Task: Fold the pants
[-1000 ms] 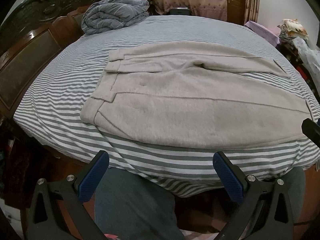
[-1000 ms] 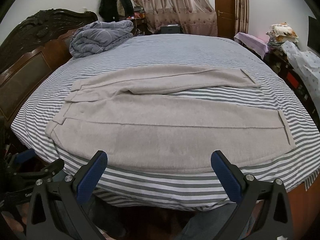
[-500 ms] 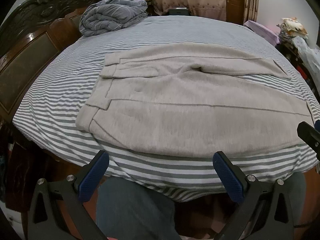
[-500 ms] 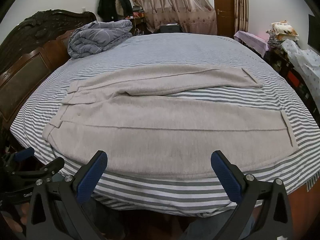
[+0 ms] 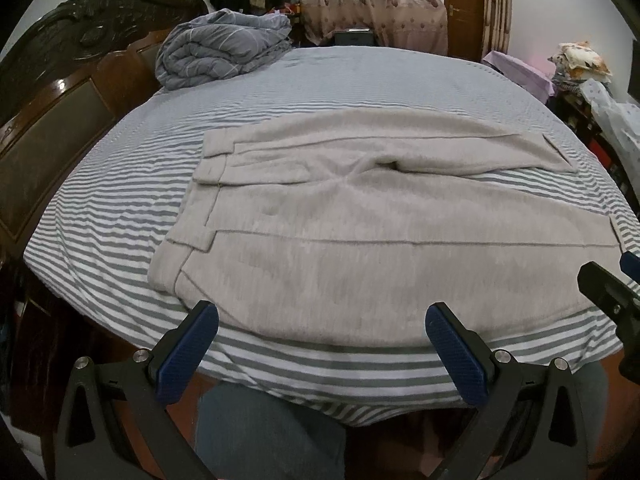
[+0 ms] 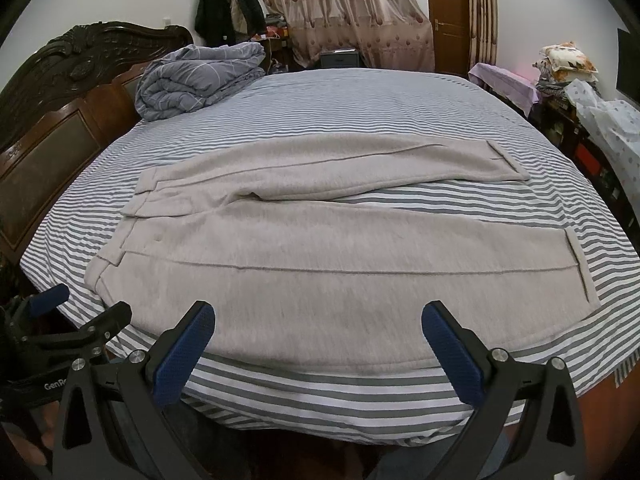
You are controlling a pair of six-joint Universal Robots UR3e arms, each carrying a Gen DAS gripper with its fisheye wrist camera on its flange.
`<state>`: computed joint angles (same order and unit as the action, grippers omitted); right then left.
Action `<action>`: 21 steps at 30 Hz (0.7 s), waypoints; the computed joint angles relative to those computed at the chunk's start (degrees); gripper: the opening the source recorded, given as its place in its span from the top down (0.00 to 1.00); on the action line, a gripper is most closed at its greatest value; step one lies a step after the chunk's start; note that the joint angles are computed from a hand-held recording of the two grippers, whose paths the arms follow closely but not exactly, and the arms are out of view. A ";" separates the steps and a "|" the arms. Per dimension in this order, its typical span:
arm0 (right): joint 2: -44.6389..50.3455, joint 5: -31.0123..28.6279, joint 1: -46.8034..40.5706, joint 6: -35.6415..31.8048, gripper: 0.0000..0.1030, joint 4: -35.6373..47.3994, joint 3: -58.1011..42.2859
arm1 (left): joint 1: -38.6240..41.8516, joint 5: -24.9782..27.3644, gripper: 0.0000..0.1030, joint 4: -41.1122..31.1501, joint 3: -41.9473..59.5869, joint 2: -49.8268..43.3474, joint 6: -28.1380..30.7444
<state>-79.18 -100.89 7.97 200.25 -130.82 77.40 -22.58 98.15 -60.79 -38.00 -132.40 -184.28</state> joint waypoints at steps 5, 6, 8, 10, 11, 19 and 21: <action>1.77 0.08 -0.22 -0.15 0.00 0.41 -2.34 | 0.18 -0.42 0.00 -1.79 4.92 -2.77 0.46; 1.75 0.14 -0.22 -0.13 0.00 0.40 -2.38 | 0.15 -0.35 0.00 -2.44 6.36 -3.53 0.48; 2.38 0.35 -0.47 -0.24 0.00 0.56 -3.21 | 0.19 -0.36 0.00 -3.74 9.51 -5.15 0.58; 3.09 0.46 -0.66 -0.32 0.00 0.78 -4.04 | 0.15 -0.34 0.00 -4.61 11.74 -6.34 0.62; 3.09 0.46 -0.66 -0.32 0.00 0.78 -4.04 | 0.12 -0.26 0.00 -4.99 12.71 -6.85 0.69; 3.86 0.54 -1.27 -0.33 0.00 0.34 -4.55 | 0.24 -0.19 0.00 -7.74 18.95 -10.27 0.75; 4.07 0.74 -1.55 -0.39 0.00 0.17 -4.68 | 0.31 -0.14 0.00 -8.42 20.55 -11.18 0.83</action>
